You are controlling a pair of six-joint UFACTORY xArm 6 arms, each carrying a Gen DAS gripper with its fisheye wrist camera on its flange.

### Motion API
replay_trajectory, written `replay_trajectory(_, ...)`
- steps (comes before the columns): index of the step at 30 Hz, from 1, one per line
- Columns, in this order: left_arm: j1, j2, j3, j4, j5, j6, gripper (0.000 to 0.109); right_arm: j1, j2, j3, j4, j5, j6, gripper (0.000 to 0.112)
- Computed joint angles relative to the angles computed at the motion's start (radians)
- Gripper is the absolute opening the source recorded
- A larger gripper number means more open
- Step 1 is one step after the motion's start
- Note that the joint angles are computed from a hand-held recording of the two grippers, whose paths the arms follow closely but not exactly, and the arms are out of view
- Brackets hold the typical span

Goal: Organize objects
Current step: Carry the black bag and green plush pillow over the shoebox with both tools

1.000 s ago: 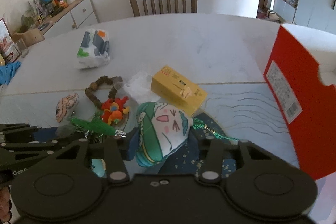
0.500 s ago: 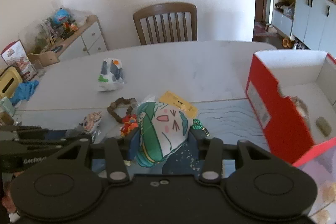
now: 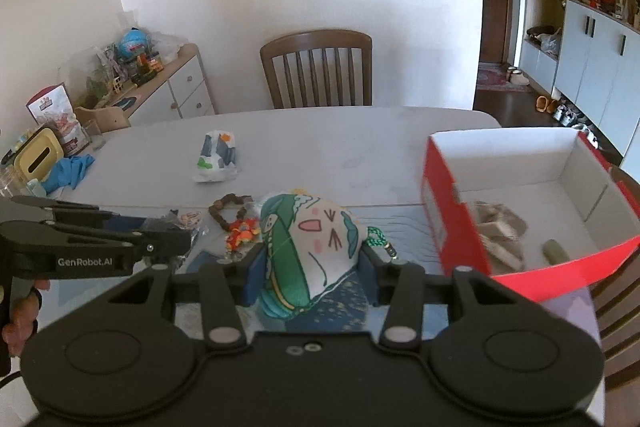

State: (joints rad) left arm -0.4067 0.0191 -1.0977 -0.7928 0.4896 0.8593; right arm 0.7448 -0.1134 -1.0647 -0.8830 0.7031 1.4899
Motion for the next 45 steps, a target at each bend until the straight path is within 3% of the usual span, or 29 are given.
replay_trajectory(8, -0.14, 0.029, -0.046, 0.154, -0.086, -0.213, 0.033, -0.09, -0.219, 0.192, 0.025, -0.046, -0.103, 0.046)
replay_trajectory(19, -0.299, 0.218, -0.293, 0.418, -0.111, -0.539, 0.033, -0.34, -0.418, 0.361, 0.123, -0.16, -0.384, 0.046)
replay_trajectory(25, -0.354, 0.368, -0.493, 0.537, -0.047, -0.675, 0.033, -0.483, -0.429, 0.401, 0.196, -0.239, -0.545, 0.046)
replay_trajectory(29, -0.382, 0.483, -0.653, 0.626, 0.019, -0.755, 0.033, -0.565, -0.403, 0.408, 0.172, -0.302, -0.555, 0.046)
replay_trajectory(36, -0.416, 0.687, -0.932, 0.703, 0.142, -0.809, 0.033, -0.677, -0.319, 0.41, 0.241, -0.429, -0.673, 0.046)
replay_trajectory(40, -0.433, 0.796, -1.073, 0.704, 0.206, -0.796, 0.033, -0.716, -0.259, 0.437, 0.479, -0.525, -0.935, 0.047)
replay_trajectory(45, -0.452, 0.913, -1.224, 0.719, 0.288, -0.783, 0.033, -0.726, -0.179, 0.415, 0.609, -0.517, -1.084, 0.047)
